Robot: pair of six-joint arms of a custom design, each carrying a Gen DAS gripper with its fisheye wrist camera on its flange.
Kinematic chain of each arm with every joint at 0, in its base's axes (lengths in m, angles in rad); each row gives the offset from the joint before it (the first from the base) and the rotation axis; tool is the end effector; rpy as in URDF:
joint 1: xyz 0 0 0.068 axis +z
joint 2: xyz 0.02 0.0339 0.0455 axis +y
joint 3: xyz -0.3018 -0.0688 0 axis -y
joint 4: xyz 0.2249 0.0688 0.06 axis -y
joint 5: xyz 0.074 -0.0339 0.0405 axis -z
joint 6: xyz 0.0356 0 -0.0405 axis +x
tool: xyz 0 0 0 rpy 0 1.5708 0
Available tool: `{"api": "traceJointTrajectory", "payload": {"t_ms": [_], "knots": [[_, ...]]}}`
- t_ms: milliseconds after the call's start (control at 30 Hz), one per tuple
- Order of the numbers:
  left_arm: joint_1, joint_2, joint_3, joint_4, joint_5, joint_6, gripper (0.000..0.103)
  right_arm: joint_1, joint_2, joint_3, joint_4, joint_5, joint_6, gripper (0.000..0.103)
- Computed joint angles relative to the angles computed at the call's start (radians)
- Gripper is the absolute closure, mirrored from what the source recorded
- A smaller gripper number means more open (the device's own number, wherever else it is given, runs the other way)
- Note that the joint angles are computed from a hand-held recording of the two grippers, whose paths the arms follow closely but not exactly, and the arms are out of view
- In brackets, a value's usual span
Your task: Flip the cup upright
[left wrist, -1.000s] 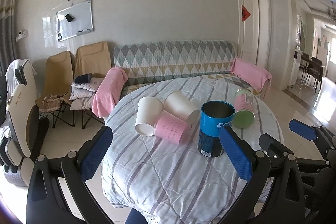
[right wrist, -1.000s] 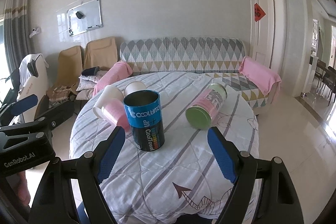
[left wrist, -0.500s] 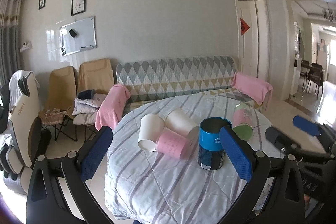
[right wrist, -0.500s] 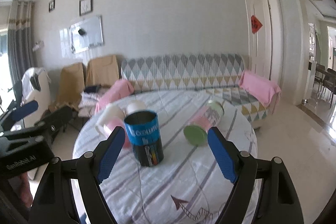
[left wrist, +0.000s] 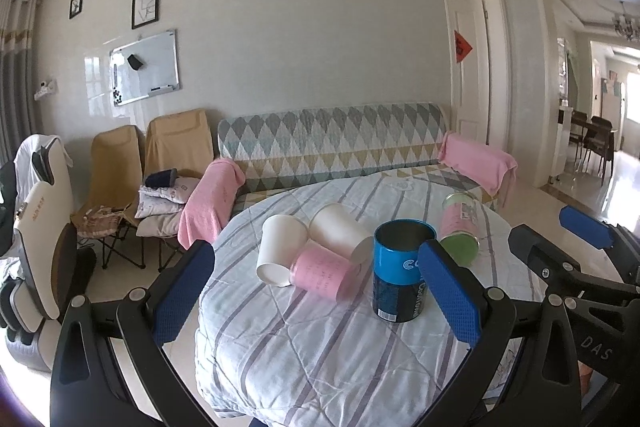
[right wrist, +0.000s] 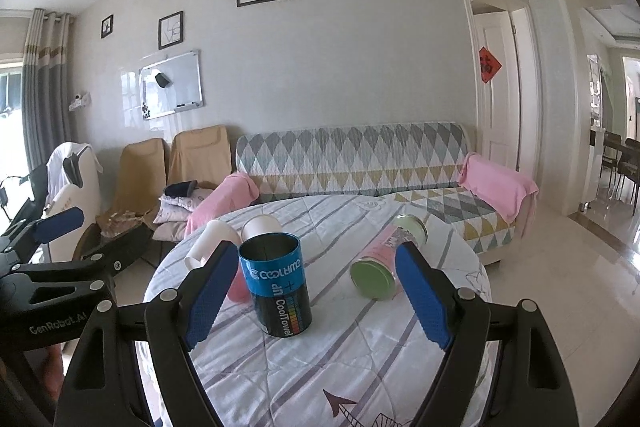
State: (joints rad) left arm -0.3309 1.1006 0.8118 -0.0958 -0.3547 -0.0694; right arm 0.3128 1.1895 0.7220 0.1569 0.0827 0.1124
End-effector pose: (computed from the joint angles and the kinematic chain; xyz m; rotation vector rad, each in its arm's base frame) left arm 0.2078 -0.0583 0.3357 0.0203 1.9310 0.0798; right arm 0.2290 0.0710 0.3124 -0.1320 1.8813 0.2138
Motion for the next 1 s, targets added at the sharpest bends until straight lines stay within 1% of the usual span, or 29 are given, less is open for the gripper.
{"api": "traceJointTrajectory", "payload": {"t_ms": [267, 500, 833, 1000], "knots": [[-0.015, 0.018, -0.006, 0.021, -0.022, 0.004, 0.000, -0.019, 0.002, -0.001, -0.008, -0.025, 0.000, 0.021], [-0.015, 0.029, -0.018, 0.042, -0.023, 0.010, 0.000, -0.035, 0.002, 0.000, -0.016, -0.044, -0.001, 0.021], [0.028, 0.041, -0.002, 0.022, 0.040, -0.010, 0.000, -0.037, 0.007, 0.002, -0.017, -0.046, 0.000, 0.021], [0.018, 0.057, -0.001, 0.027, 0.019, 0.003, 0.000, -0.036, 0.024, 0.009, -0.017, -0.049, 0.002, 0.021]]}}
